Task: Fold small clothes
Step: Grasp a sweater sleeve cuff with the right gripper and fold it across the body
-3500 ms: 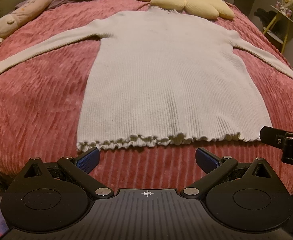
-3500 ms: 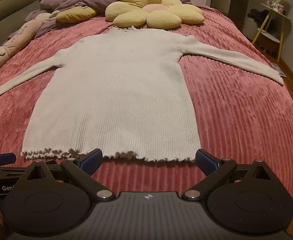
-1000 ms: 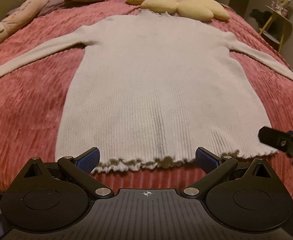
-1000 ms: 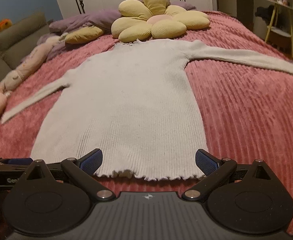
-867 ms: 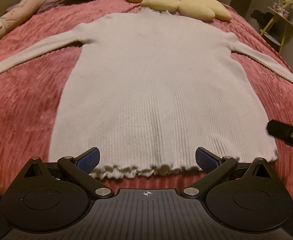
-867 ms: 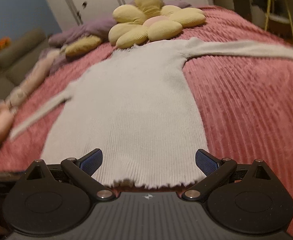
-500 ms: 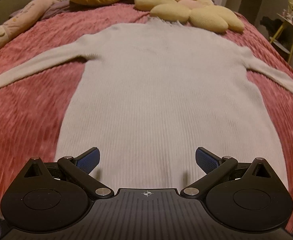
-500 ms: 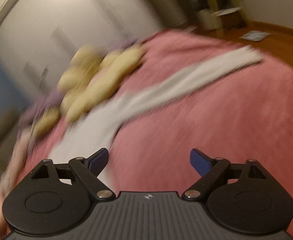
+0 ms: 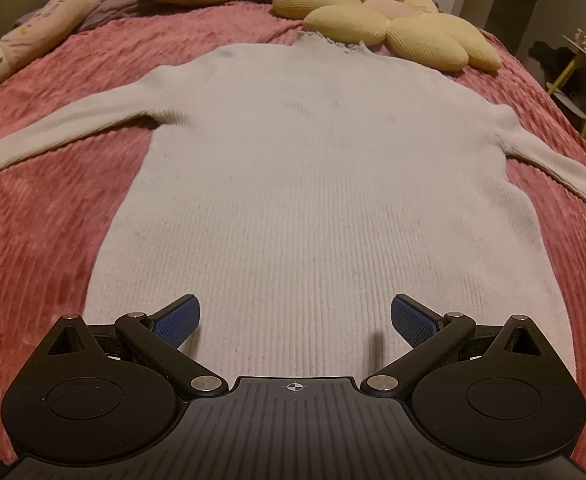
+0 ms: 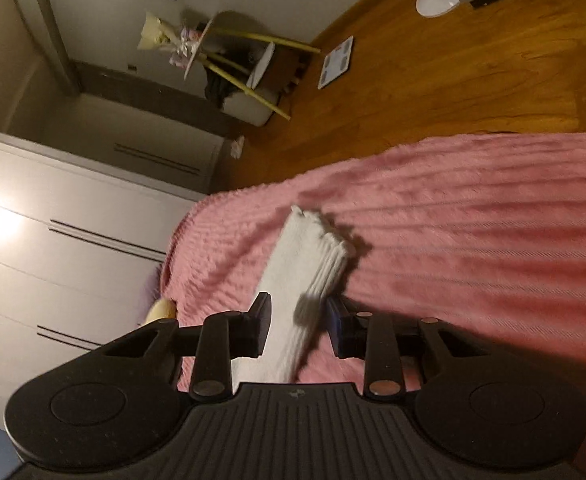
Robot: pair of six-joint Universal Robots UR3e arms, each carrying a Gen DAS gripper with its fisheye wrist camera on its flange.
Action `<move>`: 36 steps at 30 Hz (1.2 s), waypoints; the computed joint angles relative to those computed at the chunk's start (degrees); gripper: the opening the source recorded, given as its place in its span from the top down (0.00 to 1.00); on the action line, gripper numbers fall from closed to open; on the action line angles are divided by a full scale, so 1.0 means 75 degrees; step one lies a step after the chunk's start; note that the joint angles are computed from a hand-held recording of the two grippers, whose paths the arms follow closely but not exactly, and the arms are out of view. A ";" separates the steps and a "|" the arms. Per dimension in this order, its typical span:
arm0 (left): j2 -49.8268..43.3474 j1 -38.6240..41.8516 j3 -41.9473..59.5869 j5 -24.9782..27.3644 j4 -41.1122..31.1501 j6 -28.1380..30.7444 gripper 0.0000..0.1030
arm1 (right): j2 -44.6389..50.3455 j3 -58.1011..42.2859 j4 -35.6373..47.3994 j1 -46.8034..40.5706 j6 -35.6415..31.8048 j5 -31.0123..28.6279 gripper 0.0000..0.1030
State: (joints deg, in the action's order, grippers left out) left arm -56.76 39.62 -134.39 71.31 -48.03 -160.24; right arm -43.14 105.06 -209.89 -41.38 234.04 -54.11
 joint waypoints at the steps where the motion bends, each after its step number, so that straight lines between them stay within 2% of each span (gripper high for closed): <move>1: -0.0069 -0.0008 0.0024 0.0017 0.0008 -0.0015 0.00 | 0.0045 -0.0157 0.0164 0.0063 -0.0117 -0.0105 0.79; 2: -0.0106 0.0011 0.0037 0.0005 0.0009 -0.0011 0.00 | 0.0076 -0.0339 0.0398 0.0168 -0.0278 -0.0279 0.88; 3: -0.0117 0.0049 0.0051 -0.0018 -0.0005 0.0005 0.00 | 0.0086 -0.0454 0.0594 0.0235 -0.0391 -0.0405 0.91; 6: -0.0080 0.0280 0.0106 -0.0217 -0.0122 0.0113 0.00 | -0.0068 -0.1107 0.1621 0.0516 -0.0821 -0.0800 0.93; 8: -0.0042 0.0483 0.0148 -0.0421 -0.0238 0.0241 0.00 | -0.0524 -0.1285 0.2391 0.0837 -0.1649 -0.1473 0.94; 12: -0.0047 0.0865 0.0234 -0.0792 -0.0328 0.0411 0.00 | -0.1038 -0.1881 0.2796 0.1784 -0.3209 -0.2408 0.94; 16: -0.0137 0.1272 0.0468 -0.1127 -0.0537 0.0523 0.00 | -0.1328 -0.2577 0.2819 0.3212 -0.5134 -0.2840 0.94; 19: -0.0199 0.1782 0.0645 -0.1603 -0.0808 0.0787 0.00 | -0.1042 -0.3408 0.2831 0.4573 -0.6599 -0.3005 0.94; 23: -0.0910 0.1916 0.1072 -0.1946 -0.0729 0.0823 0.00 | -0.0097 -0.4756 0.3446 0.6293 -0.7680 -0.3638 0.93; 25: -0.1368 0.1692 0.1252 -0.1911 -0.0361 0.0726 0.00 | 0.0516 -0.5398 0.3752 0.6984 -0.8073 -0.4184 0.89; 27: -0.1959 0.1358 0.1596 -0.1951 -0.0126 0.0599 0.00 | 0.0914 -0.5957 0.4856 0.7386 -0.8447 -0.4394 0.66; 28: -0.2178 0.1237 0.1718 -0.2026 -0.0026 0.0532 0.00 | 0.0944 -0.6044 0.5372 0.7413 -0.8513 -0.4234 0.63; 29: -0.2486 0.1057 0.1912 -0.2127 0.0079 0.0444 0.00 | 0.0865 -0.5811 0.5294 0.7422 -0.8403 -0.4174 0.61; 32: -0.3790 0.0241 0.2744 -0.2337 0.0583 -0.0190 0.00 | 0.0032 -0.3913 0.3662 0.6996 -0.7731 -0.3814 0.40; 36: -0.6000 -0.0937 0.4430 -0.2606 0.1086 -0.1300 0.00 | -0.1003 -0.1857 0.2325 0.6176 -0.6806 -0.3573 0.40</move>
